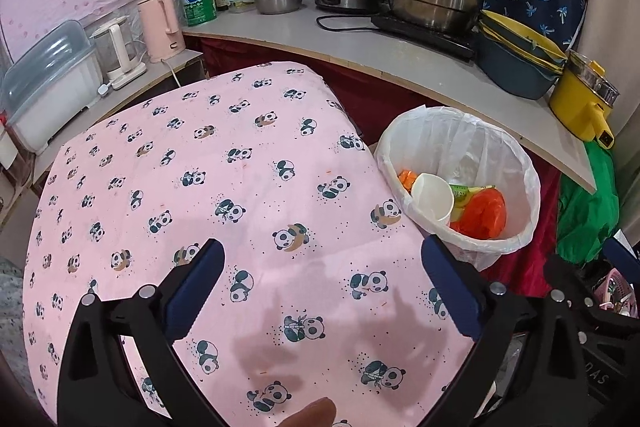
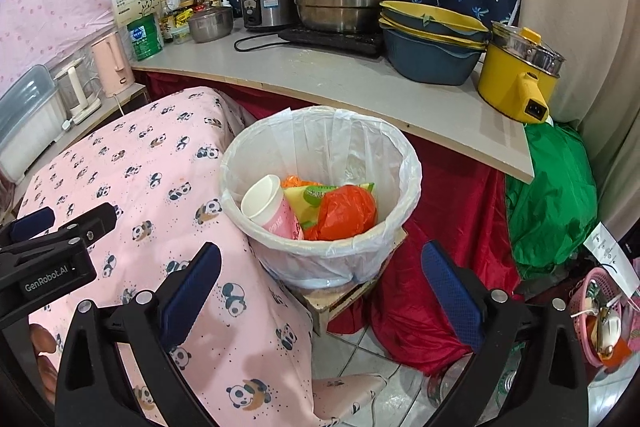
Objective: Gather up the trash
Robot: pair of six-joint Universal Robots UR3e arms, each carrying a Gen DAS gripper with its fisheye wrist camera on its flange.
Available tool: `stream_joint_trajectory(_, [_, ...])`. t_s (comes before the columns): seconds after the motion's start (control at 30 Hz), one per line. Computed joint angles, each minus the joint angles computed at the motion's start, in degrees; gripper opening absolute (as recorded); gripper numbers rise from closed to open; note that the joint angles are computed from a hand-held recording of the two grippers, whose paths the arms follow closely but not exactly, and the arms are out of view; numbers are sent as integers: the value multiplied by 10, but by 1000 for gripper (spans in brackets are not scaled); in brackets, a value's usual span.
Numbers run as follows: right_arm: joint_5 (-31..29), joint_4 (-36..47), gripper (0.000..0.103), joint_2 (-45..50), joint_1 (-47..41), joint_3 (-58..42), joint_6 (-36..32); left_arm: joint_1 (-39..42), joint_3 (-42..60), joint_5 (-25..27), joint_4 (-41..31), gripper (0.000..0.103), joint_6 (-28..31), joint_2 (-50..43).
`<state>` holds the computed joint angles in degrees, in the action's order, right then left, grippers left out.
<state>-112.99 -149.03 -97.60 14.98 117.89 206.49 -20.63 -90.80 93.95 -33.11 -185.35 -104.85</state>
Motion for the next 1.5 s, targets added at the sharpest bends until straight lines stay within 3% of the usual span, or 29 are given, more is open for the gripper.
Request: stream_joint_trajectory(1.5, [7, -23, 97, 34, -4, 10, 14, -30, 1, 41, 16, 94, -8, -33])
